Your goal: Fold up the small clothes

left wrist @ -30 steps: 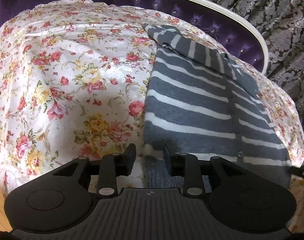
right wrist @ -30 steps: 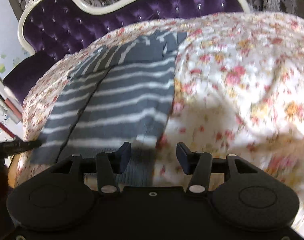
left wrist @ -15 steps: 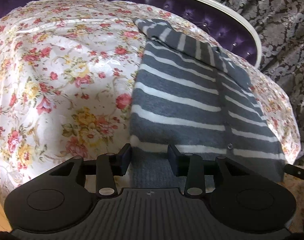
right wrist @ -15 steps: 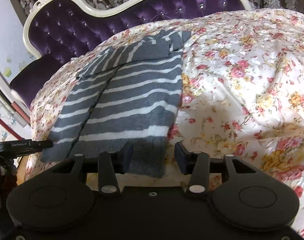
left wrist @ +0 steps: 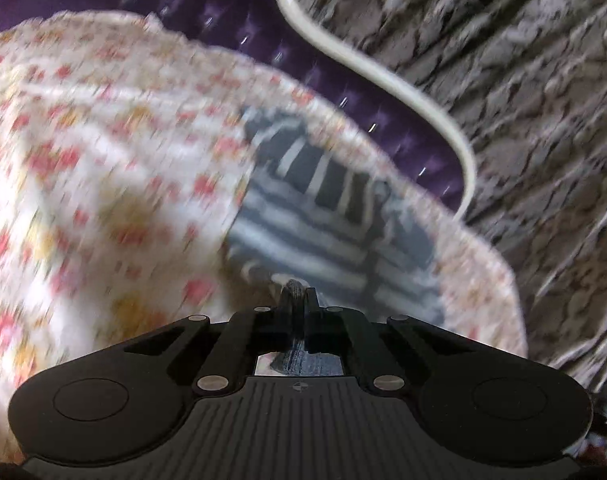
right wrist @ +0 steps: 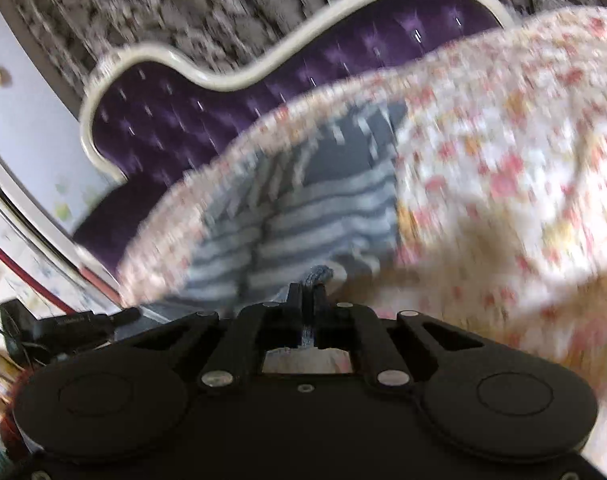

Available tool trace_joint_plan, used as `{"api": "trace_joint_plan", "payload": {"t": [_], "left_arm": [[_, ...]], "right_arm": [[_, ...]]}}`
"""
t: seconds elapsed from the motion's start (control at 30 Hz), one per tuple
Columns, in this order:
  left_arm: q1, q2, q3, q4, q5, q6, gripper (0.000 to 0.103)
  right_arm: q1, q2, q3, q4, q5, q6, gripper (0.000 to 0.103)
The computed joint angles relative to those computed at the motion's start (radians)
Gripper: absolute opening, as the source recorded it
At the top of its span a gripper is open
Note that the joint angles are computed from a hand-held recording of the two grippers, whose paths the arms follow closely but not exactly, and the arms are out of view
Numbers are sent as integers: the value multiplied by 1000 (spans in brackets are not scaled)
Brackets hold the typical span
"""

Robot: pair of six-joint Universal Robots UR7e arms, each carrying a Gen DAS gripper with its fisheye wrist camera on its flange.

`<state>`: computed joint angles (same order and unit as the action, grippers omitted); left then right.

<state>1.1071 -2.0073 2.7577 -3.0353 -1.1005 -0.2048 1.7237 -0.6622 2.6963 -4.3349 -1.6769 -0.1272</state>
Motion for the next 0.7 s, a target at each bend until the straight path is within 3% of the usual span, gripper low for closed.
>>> {"api": "trace_joint_plan", "payload": {"t": [0.17,0.37,0.53,0.7], "left_arm": [[-13,157,-102,-149,-6,59,4],[66,397,-256,-329,-61,151,4],[137,580,-388,-401,-77,196,4],[190,722,-518,-382,-69,195,4]], "right_arm": [[6,-100,-95,102,62,-16,11],[-28,-120,-268,237,86,-54,11],[-54,-73,-419,332,47,-81,11],[-81,-25,-539,442,-1,-81,11]]}}
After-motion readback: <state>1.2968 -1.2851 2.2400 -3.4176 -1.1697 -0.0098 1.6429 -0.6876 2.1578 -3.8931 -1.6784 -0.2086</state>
